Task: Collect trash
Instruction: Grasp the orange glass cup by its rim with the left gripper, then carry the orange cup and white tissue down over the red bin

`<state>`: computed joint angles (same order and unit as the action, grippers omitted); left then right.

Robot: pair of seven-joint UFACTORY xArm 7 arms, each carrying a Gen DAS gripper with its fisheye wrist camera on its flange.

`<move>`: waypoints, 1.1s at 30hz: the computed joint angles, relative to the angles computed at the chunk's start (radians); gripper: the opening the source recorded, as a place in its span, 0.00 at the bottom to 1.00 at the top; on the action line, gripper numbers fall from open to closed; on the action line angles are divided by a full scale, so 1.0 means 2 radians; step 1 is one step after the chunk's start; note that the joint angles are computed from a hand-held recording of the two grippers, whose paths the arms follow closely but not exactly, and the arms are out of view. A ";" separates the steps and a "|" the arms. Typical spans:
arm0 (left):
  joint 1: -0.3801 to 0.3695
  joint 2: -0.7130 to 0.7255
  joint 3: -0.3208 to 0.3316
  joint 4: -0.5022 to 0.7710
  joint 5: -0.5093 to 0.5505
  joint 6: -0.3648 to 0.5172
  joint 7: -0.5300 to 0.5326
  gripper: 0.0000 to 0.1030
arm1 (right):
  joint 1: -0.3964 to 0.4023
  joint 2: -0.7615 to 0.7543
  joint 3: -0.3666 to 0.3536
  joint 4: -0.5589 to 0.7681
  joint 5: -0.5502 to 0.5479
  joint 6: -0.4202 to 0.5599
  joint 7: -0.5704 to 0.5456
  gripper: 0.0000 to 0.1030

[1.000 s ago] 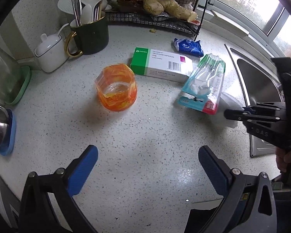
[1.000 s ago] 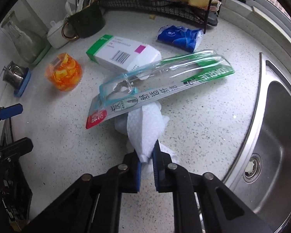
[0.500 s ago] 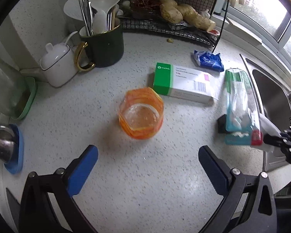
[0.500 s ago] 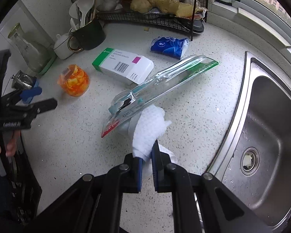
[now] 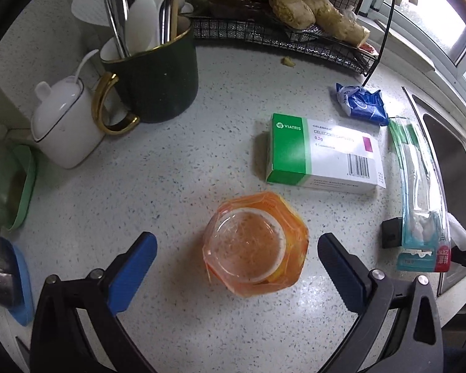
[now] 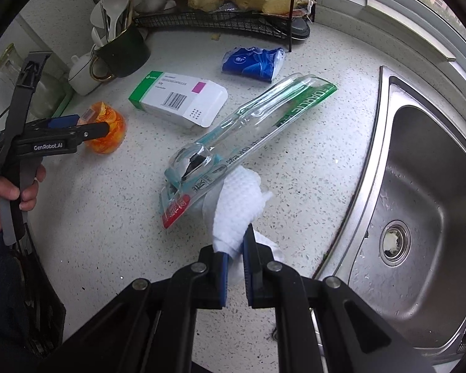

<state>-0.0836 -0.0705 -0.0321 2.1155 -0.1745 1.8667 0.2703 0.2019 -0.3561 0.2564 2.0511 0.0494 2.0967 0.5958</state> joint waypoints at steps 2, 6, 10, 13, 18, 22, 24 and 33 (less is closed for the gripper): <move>0.000 -0.001 0.000 -0.003 -0.002 -0.003 0.005 0.82 | 0.000 0.002 0.002 0.002 0.001 0.001 0.004 0.07; -0.001 -0.009 0.000 -0.018 -0.007 -0.007 0.014 0.60 | 0.004 0.005 0.004 0.008 0.002 0.004 0.003 0.07; -0.003 -0.022 0.000 -0.031 -0.015 -0.003 0.018 0.58 | 0.006 0.010 0.006 0.018 0.000 0.009 0.003 0.07; -0.006 -0.037 0.002 -0.036 -0.026 0.010 0.019 0.58 | 0.008 0.017 0.011 0.034 -0.002 0.012 0.002 0.07; -0.020 -0.060 -0.001 -0.020 -0.045 0.049 0.018 0.58 | 0.017 0.038 0.022 0.072 -0.010 0.025 -0.006 0.07; -0.029 -0.072 0.002 -0.003 -0.070 0.071 0.005 0.58 | 0.026 0.066 0.041 0.127 -0.033 0.043 -0.010 0.07; -0.033 -0.075 0.004 0.013 -0.078 0.083 0.000 0.58 | 0.032 0.078 0.050 0.151 -0.045 0.050 -0.008 0.07; -0.044 -0.064 0.000 0.112 -0.070 0.122 -0.029 0.58 | 0.077 0.114 0.102 0.236 -0.113 0.081 0.009 0.07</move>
<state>-0.1721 -0.1979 -0.0327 2.3393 -0.3143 2.1115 0.2119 0.3559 -0.1289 0.4614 2.5235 -0.1764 2.2589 0.6140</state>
